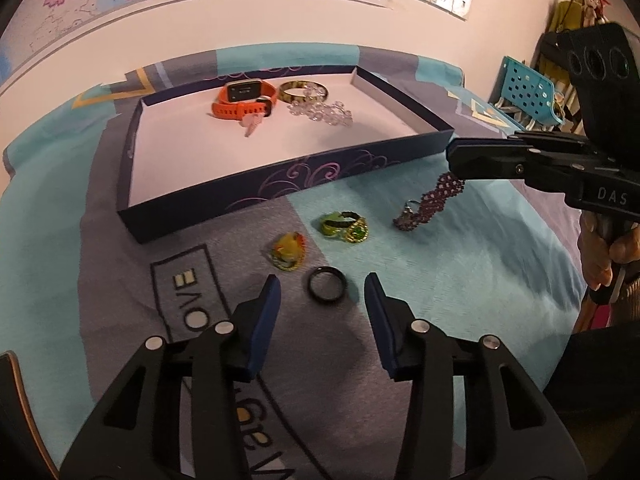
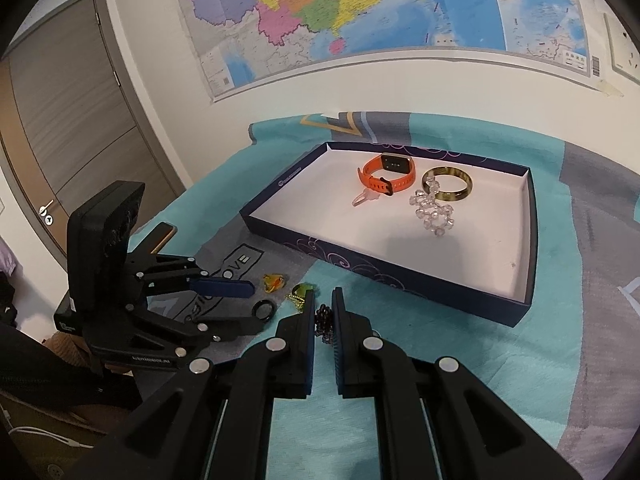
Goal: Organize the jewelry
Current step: 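Close the left tool on the black ring while the right tool lifts the beaded bracelet, then carry the black ring into the box with the left tool while the right tool carries the beaded bracelet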
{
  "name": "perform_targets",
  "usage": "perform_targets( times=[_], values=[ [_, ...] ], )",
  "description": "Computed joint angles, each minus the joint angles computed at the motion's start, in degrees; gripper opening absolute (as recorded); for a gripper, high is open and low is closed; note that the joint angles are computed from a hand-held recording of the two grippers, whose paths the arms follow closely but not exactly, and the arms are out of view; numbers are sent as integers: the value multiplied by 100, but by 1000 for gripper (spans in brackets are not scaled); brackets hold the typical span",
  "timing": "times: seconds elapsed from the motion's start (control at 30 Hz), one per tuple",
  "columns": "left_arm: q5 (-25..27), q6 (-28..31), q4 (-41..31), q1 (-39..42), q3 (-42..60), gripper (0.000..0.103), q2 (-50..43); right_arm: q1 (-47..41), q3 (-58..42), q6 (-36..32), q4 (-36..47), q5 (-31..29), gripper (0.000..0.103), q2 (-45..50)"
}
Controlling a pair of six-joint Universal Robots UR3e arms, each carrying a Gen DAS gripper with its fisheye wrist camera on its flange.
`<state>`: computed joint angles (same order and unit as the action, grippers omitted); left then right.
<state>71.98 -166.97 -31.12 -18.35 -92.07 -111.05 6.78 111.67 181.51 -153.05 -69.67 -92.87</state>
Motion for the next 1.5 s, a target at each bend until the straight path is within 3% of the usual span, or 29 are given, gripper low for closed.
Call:
perform_targets(
  times=[0.13,0.3,0.5,0.97,1.5],
  values=[
    [203,-25,-37,-133,134,42,-95,23,4,47,-56,-37,7,-3],
    [427,-83,-58,-210,214,23,-137,2,-3,85,-106,-52,7,-31],
    [590,-136,36,-294,153,23,-105,-46,-21,105,-109,-51,7,-70],
    [91,-194,114,-53,69,22,160,-139,-221,91,-164,-142,7,-104],
    [87,-209,90,18,615,23,-15,-189,-809,-6,-138,-232,7,197]
  ],
)
